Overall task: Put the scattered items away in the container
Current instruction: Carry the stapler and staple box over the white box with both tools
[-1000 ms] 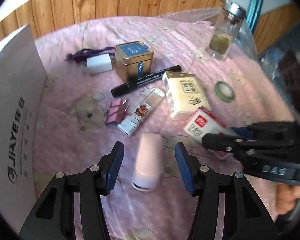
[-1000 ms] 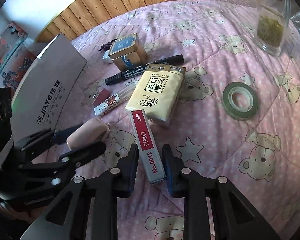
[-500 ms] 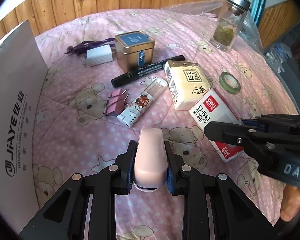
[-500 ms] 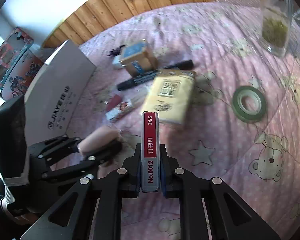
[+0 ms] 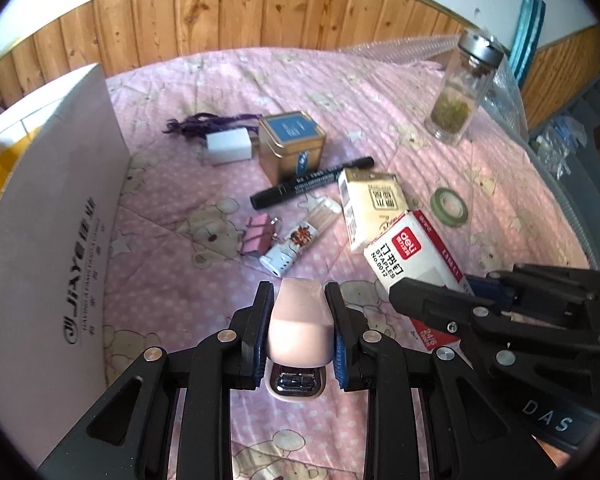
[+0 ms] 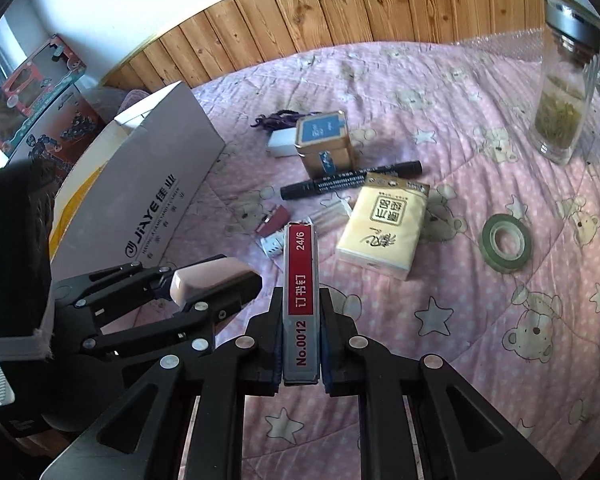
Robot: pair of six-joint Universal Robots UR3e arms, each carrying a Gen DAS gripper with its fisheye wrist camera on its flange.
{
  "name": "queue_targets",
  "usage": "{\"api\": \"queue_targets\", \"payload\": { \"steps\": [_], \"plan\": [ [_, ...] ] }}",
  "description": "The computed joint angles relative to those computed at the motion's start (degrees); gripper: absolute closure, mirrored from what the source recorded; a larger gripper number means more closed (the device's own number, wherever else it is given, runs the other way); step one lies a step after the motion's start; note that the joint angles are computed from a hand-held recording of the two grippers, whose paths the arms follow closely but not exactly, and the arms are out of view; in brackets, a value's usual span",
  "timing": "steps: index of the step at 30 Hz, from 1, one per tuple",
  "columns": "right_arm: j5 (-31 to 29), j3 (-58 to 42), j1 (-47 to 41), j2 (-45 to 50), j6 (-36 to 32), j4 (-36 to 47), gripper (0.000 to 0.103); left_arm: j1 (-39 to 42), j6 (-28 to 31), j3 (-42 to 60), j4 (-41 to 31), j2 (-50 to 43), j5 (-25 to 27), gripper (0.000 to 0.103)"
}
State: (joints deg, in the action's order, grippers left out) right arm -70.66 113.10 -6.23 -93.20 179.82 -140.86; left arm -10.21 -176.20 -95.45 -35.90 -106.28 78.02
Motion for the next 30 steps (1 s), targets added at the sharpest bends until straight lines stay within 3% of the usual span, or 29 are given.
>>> {"api": "queue_targets", "payload": {
  "steps": [30],
  "plan": [
    [-9.4,-5.6,9.2,-1.6,4.0,-1.8,0.088,5.4,-2.2,-3.5,-1.7,11.1,-3.4,0.076]
  ]
}}
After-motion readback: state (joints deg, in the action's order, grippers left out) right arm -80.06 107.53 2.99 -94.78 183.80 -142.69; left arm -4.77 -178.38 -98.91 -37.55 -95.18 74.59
